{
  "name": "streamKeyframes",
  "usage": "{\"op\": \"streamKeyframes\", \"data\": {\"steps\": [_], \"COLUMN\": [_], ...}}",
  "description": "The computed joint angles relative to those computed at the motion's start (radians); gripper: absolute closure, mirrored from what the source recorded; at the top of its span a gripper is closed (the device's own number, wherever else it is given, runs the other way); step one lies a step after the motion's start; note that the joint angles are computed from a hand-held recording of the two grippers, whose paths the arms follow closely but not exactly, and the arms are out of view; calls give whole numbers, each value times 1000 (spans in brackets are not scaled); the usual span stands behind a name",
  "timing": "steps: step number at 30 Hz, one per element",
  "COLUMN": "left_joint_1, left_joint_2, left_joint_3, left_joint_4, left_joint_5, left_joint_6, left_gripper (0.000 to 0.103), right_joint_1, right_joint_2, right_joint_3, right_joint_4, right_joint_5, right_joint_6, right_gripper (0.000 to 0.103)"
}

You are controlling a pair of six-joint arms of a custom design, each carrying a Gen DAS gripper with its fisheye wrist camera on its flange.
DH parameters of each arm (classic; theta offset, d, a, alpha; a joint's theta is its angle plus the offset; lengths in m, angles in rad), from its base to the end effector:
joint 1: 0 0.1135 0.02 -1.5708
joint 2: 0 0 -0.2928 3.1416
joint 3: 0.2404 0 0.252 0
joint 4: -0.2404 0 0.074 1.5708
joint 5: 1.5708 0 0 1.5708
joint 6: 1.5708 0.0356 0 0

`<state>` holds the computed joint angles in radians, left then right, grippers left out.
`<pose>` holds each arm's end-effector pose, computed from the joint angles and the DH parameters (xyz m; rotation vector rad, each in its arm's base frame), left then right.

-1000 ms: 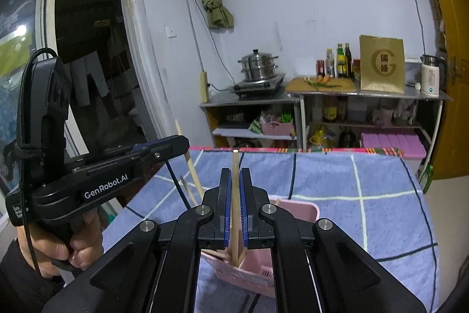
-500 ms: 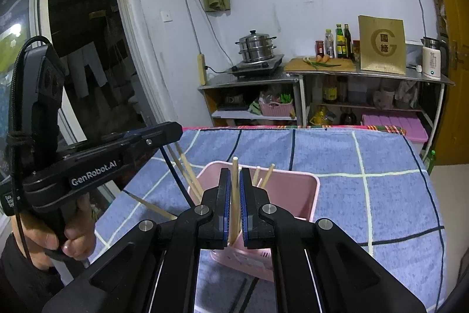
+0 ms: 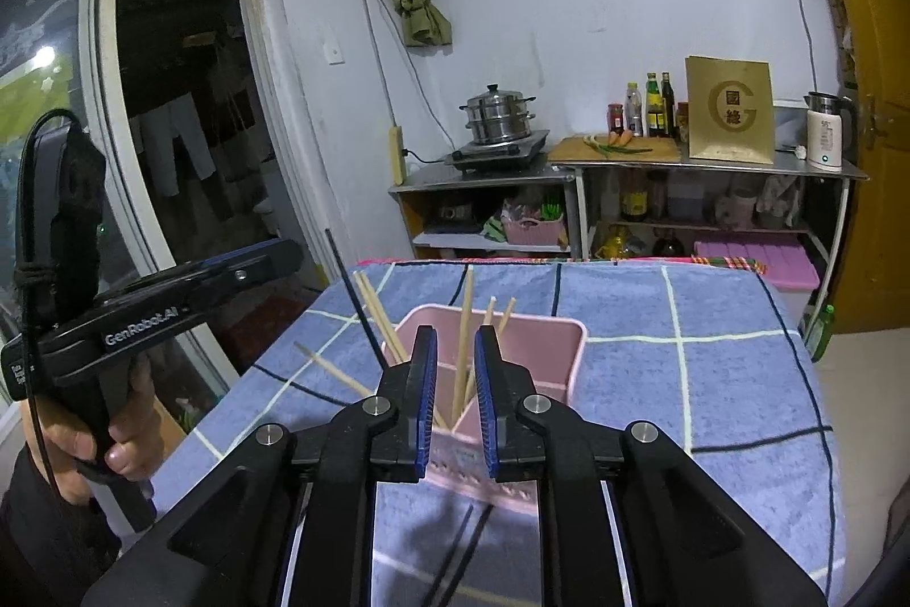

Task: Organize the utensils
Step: 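Lower both chopsticks into the pink basket and open both tools, then withdraw both open tools from the basket toward the remaining chopsticks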

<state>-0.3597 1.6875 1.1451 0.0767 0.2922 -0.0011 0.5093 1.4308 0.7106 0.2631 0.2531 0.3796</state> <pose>0.3626 -0.1473 0.2808 0.5478 1.9808 -0.5227 0.2663 0.1385 0.2392 0.0288 2.0257 0.3086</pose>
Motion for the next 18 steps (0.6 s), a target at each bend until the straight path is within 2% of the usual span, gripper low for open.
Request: {"op": "streamKeyframes", "data": {"steps": [10,18], "left_joint_1": [0,-26], "left_joint_2": [-207,-324], "left_joint_3": [-286,-473], "left_joint_4": [91,146], "left_joint_5": [25,28], "left_joint_6": [-9,-16], "left_gripper": [82,82], "right_joint_1": [117,247], "right_joint_2": [-185,-290], "right_joint_3": [-154,-232], "right_joint_4": [-20,-97], "right_joint_5": [116,268], "right_joint_6": [37,91], "right_gripper": [85,85]}}
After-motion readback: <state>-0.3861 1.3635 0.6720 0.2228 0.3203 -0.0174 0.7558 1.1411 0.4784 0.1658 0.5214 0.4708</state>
